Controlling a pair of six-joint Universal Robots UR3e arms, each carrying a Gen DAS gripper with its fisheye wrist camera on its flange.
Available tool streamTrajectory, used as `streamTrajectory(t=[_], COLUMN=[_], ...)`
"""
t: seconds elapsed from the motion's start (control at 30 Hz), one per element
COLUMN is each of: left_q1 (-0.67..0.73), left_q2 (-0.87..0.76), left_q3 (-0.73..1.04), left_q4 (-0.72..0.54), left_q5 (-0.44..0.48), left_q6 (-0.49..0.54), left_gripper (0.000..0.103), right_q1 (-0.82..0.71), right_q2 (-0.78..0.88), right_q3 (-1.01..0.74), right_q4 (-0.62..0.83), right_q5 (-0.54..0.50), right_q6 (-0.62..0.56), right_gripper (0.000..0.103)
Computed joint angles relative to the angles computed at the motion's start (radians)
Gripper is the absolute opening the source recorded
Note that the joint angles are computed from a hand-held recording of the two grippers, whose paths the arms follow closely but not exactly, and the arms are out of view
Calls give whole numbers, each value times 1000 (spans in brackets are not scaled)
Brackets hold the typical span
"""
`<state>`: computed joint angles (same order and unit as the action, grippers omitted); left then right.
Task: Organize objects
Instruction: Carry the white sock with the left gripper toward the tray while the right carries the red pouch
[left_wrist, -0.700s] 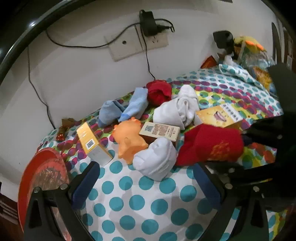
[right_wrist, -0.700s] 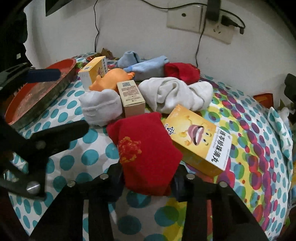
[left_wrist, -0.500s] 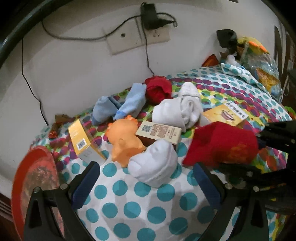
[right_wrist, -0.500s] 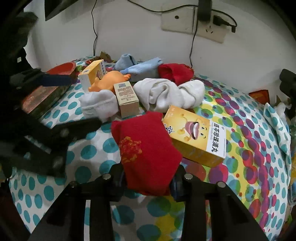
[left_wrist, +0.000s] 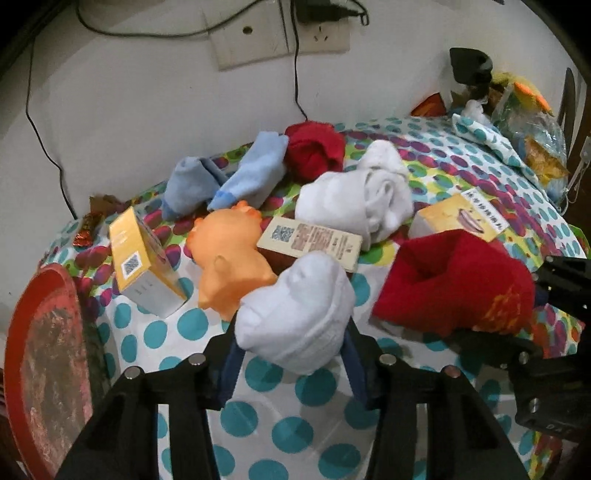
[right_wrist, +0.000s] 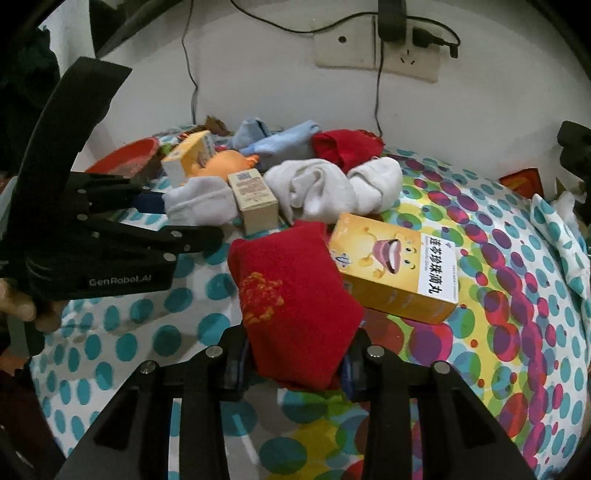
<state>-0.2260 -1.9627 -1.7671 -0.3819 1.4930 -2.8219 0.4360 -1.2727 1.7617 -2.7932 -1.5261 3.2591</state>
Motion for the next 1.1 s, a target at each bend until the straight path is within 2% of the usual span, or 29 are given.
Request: streamTrajectory(t=[0.17,0.4,0.67,0.73,0.83,0.97,1.1], left_q1=[6,84,327,401,519,649,732], left_q2=[99,268,400,391,362,264,181], left_q3=[-68,-168,-218,-207,-181,-108,-42], left_q4=[5,-29,-56,-56,-67,-64,-81], left_q5=[-22,-43,-27,-11,-37,-37,-53], left_q6=[4,35,135,164,204,231,241], left_gripper=[49,49,49,49,49,49,49], right_q1=[13,53,111,119,133,149,171], right_q2=[-45,-62,-51,-50,-39,-20,30], right_q3=[39,18,-51,-61,-91,-129,-212], right_q4=[-33,15,73,84,107,137,189], right_q5=[22,-39,-109,-118,-142,-166,-190], right_q6=[-7,5,27,25,34,42,53], right_gripper=[32,32,32,32,32,32,32])
